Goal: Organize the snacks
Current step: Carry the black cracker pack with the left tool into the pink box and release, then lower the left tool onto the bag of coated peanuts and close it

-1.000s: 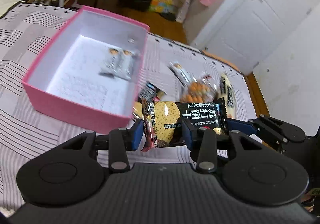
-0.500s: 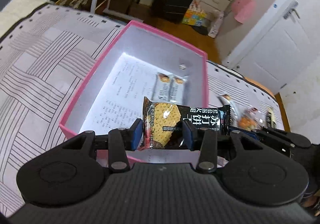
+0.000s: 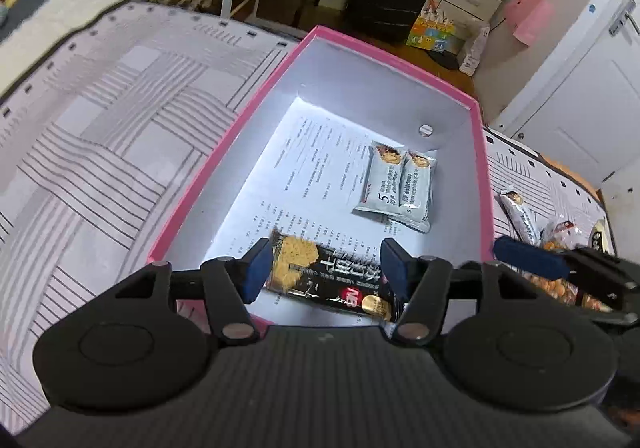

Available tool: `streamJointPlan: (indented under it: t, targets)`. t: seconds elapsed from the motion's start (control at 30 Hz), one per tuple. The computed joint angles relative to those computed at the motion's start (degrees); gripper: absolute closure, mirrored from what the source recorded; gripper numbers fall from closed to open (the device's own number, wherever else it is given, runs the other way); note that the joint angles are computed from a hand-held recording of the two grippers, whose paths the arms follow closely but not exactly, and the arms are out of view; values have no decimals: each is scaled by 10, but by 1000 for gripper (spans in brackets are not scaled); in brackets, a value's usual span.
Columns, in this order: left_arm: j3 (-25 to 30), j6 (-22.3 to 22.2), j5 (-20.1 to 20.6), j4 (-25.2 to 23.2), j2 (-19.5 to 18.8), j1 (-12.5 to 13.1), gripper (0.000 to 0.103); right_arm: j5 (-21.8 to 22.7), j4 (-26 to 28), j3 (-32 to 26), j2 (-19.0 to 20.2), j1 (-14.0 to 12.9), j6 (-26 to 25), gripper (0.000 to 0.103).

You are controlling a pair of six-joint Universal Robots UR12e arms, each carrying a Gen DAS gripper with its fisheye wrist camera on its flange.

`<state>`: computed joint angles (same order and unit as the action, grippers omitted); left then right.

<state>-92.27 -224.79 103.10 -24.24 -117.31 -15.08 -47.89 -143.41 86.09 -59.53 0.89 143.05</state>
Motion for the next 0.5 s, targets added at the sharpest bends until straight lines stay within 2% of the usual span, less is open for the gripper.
streamJointPlan:
  t: [0.17,0.27,0.4,0.5]
  targets:
    - [5,44,-5,23,14,-13,44,35,25,2,-21,-33,13,53]
    - [20,82,-14,19,16,-24,44,48,37,8,-35,-53,2,53]
    - [45,125,-28,6,15,-37,44,53,54,12,-52,-72,-20,51]
    - [65,145,-43,5,8,-44,44,41,53,21,-64,-84,-35,49]
